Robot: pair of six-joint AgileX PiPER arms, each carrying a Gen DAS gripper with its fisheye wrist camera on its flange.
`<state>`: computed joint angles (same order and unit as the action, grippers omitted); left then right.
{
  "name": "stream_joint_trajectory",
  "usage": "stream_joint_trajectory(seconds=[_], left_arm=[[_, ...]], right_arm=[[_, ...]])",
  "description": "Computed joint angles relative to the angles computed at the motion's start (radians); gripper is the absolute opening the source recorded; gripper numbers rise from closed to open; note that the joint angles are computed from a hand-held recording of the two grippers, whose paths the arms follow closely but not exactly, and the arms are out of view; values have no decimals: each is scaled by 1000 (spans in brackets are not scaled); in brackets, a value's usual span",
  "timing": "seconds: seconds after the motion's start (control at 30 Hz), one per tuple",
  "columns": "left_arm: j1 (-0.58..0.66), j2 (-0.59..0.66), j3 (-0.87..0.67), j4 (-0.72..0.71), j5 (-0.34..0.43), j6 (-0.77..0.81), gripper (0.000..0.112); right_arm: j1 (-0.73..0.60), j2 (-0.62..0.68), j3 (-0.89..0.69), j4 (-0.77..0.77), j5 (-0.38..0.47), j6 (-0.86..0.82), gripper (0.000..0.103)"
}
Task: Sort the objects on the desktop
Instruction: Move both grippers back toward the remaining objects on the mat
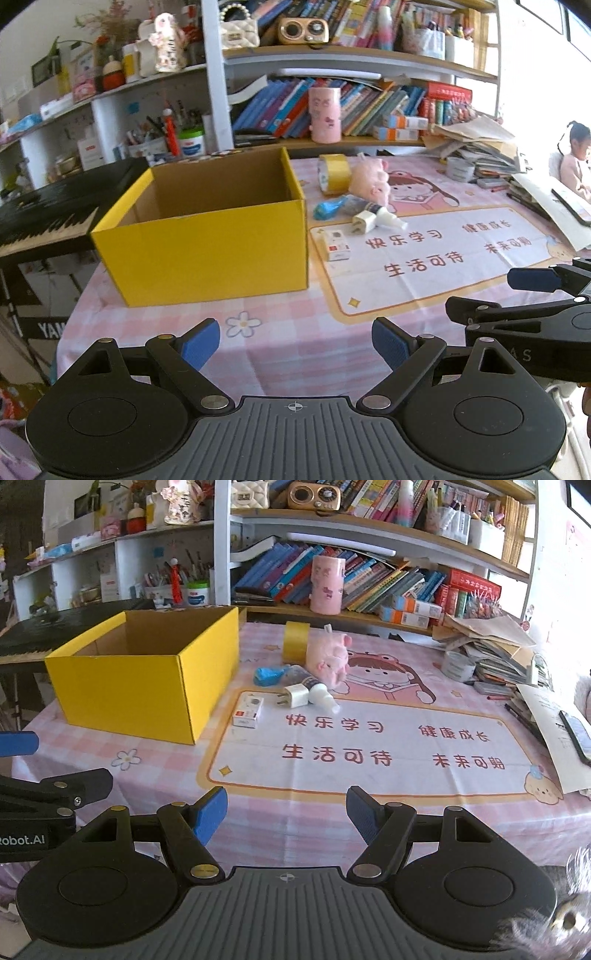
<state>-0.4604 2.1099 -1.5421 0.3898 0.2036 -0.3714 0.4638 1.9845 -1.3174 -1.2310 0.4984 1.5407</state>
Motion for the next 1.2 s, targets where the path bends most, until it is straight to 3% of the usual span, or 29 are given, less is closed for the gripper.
stream_joint_trajectory(seconds=[0.2,0.87,1.1,1.2], left_arm=[[-18,51,-88,-117,37,130,92],[-54,268,-493,-243,247,208,92],[-75,408,-763,-226,382,158,92],[-84,507,-959,-239,487,162,92]], right_arm=[[-22,0,4,7,3,-15,70],[-174,82,-139,217,-57,-315,70],[-243,130,-230,372,-95,-539,70],[-274,158,-281,476,-108,-677,70]])
